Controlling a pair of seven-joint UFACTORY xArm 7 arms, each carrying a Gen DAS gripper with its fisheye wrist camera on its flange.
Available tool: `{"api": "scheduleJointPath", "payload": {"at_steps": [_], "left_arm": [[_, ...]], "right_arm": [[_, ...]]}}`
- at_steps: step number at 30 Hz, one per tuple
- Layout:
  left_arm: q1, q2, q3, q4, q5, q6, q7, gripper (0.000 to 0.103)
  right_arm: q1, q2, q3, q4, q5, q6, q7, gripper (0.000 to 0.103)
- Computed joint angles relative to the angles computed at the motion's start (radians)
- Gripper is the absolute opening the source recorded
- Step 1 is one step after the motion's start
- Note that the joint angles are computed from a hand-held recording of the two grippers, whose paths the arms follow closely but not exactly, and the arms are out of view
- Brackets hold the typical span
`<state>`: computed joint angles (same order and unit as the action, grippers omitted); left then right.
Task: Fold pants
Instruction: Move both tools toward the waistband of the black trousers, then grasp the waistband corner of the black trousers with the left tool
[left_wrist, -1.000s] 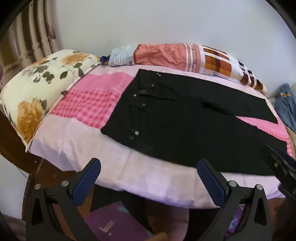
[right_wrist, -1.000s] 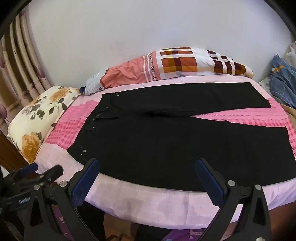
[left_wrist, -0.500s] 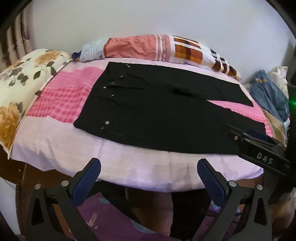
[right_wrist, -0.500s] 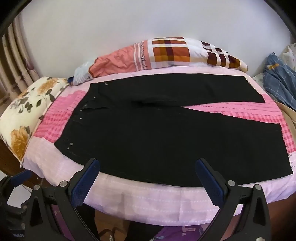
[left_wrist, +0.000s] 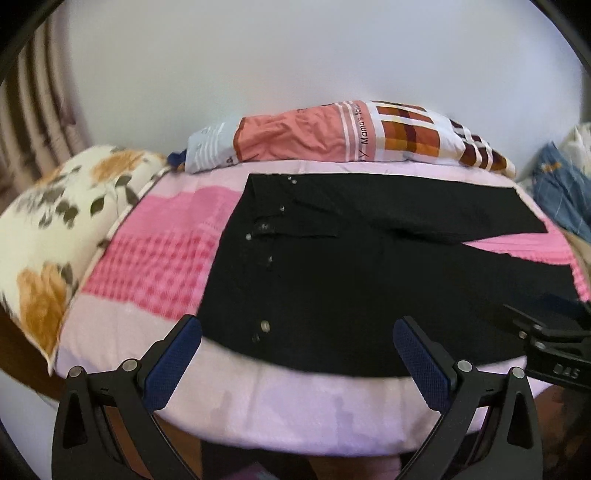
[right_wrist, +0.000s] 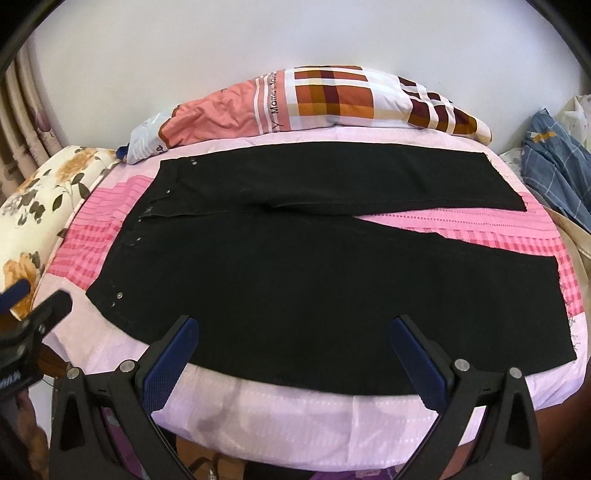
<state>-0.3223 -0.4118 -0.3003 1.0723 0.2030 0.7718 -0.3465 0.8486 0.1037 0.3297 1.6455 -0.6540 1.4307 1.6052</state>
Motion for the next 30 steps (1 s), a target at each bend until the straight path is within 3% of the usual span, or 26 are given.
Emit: {"api": "scheduleJointPath", "payload": {"at_steps": [2, 4, 6, 9, 16, 21, 25, 30], "left_arm": [[0.008, 0.04, -0.001, 0.021, 0.035, -0.024, 0.029, 0.103], [-0.012, 0.093, 0.028, 0.054, 0.0, -0.032, 0.098, 0.103], [0.003, 0.141, 0.012, 0.091, 0.05, -0.031, 0.08, 0.103], [-0.013, 0.203, 0.04, 0.142, 0.029, -0.033, 0.143, 0.103], [-0.024, 0.34, 0.072, 0.258, 0.058, -0.041, 0.18, 0.103], [-0.024, 0.476, 0.118, 0.386, -0.065, -0.012, 0.329, 0.103], [-0.018, 0.594, 0.143, 0.507, -0.08, 0.006, 0.387, 0.103], [0.013, 0.841, 0.161, 0.813, -0.184, 0.108, 0.508, 0.099]], "right_arm": [[-0.006, 0.008, -0.005, 0.006, 0.007, -0.001, -0.018, 0.103], [-0.011, 0.013, -0.01, 0.01, 0.009, -0.006, -0.028, 0.103], [-0.012, 0.026, -0.016, 0.023, 0.009, 0.002, -0.044, 0.103], [-0.017, 0.045, -0.029, 0.042, 0.014, 0.003, -0.074, 0.103], [-0.022, 0.087, -0.067, 0.083, 0.027, -0.02, -0.121, 0.103], [-0.041, 0.078, -0.078, 0.057, 0.037, -0.085, -0.119, 0.103], [-0.06, 0.087, -0.083, 0.049, 0.076, -0.112, -0.136, 0.103], [-0.079, 0.089, -0.091, 0.031, 0.102, -0.15, -0.136, 0.103]]}}
